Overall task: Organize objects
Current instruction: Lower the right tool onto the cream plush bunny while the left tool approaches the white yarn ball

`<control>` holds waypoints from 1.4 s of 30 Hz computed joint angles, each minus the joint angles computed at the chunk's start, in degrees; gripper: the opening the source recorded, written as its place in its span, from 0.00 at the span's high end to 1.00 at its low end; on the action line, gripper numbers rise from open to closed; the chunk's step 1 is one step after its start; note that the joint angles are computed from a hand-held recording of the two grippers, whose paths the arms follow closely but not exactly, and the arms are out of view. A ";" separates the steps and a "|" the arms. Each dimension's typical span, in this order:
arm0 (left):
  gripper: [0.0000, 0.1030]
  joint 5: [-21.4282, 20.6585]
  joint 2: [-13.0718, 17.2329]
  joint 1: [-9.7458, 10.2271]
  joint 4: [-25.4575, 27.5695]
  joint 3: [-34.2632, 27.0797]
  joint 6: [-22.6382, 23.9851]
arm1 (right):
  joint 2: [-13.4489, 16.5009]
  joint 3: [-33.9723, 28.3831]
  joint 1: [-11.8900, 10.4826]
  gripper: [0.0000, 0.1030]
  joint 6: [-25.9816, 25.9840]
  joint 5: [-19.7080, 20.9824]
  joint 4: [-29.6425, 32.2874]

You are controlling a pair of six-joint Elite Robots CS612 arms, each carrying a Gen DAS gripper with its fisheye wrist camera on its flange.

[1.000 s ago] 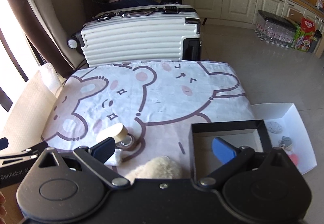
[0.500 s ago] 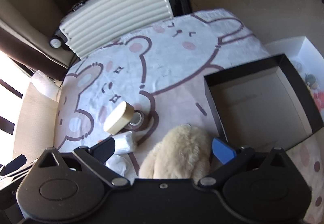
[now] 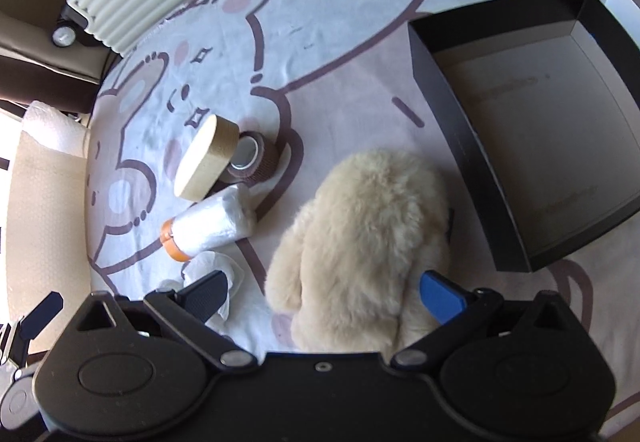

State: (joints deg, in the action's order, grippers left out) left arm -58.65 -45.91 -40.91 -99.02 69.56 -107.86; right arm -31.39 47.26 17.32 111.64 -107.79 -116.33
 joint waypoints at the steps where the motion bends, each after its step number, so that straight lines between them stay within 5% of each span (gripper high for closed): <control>1: 0.05 -0.76 -0.09 0.09 -0.70 0.41 -0.15 | 0.15 -0.10 -0.12 0.00 0.38 0.26 0.33; 7: 0.13 -4.19 -0.76 0.54 -3.79 2.97 -2.86 | 0.80 -0.56 -0.78 0.00 2.99 2.23 2.10; 13: 0.18 -5.56 -1.54 0.80 -12.76 6.63 -3.36 | 1.48 -1.10 -1.33 0.00 3.26 4.13 2.88; 22: 0.22 -8.70 -1.17 1.51 -16.55 7.59 -3.55 | 2.98 -3.39 -1.79 0.00 3.53 6.89 5.95; 25: 0.22 -9.66 -1.09 1.64 -17.58 7.93 -3.75 | 4.09 -6.19 -1.59 0.00 8.06 5.71 11.34; 30: 0.22 -10.67 -1.17 1.81 -19.24 8.77 -6.08 | 3.86 -4.67 -1.71 0.00 12.23 6.61 8.76; 39: 0.21 -13.03 -1.30 2.28 -22.05 9.78 -11.12 | 6.20 -9.57 -2.42 0.01 7.32 9.67 14.95; 42: 0.22 -13.65 -1.48 2.33 -22.22 10.17 -12.91 | 7.24 -12.11 -2.61 0.08 3.71 10.78 18.17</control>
